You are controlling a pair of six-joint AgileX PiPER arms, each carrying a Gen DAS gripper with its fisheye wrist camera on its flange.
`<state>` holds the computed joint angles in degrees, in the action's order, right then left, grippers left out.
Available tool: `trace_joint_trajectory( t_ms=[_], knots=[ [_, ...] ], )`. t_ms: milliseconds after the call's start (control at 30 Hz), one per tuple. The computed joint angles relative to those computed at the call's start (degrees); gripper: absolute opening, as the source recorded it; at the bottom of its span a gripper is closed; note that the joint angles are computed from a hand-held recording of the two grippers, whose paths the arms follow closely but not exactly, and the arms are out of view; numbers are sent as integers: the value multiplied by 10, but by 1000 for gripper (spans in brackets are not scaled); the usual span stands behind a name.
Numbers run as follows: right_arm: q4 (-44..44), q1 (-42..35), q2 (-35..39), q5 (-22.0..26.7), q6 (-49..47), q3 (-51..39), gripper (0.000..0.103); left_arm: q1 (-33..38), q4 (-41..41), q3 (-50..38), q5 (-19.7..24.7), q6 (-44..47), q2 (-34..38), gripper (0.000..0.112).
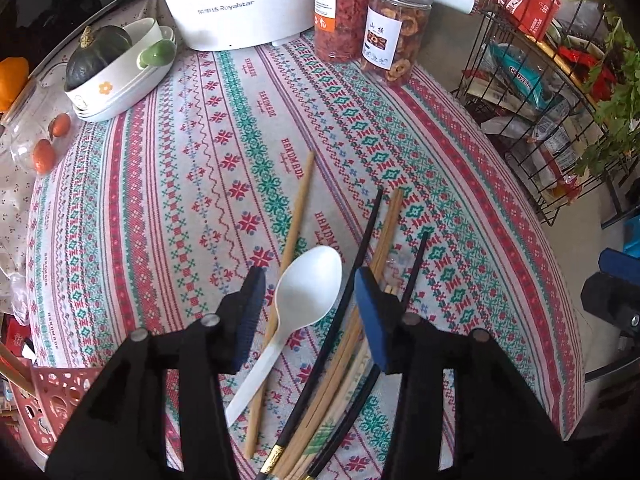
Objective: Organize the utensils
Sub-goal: 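Grasp the white plastic spoon with the left tool and lift it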
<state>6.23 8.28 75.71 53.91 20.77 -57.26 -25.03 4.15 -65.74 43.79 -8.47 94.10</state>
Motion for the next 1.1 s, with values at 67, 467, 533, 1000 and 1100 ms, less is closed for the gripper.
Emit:
trace_joint_trajectory(
  t_ms=[67, 467, 533, 1000, 1100],
  knots=[
    [2, -1, 2, 0, -3, 0, 89, 7, -14, -7, -1, 16, 13, 48],
    [-1, 2, 16, 1, -6, -8, 89, -21, 56, -36, 6, -13, 65, 36],
    [-2, 3, 18, 0, -8, -9, 89, -22, 57, -22, -1, -17, 45, 35],
    [-6, 55, 119, -53, 50, -35, 87, 146, -208, 112, -5, 242, -269, 32],
    [-8, 72, 155, -65, 69, -48, 71, 240, -296, 128, 42, 355, -319, 32]
  ],
)
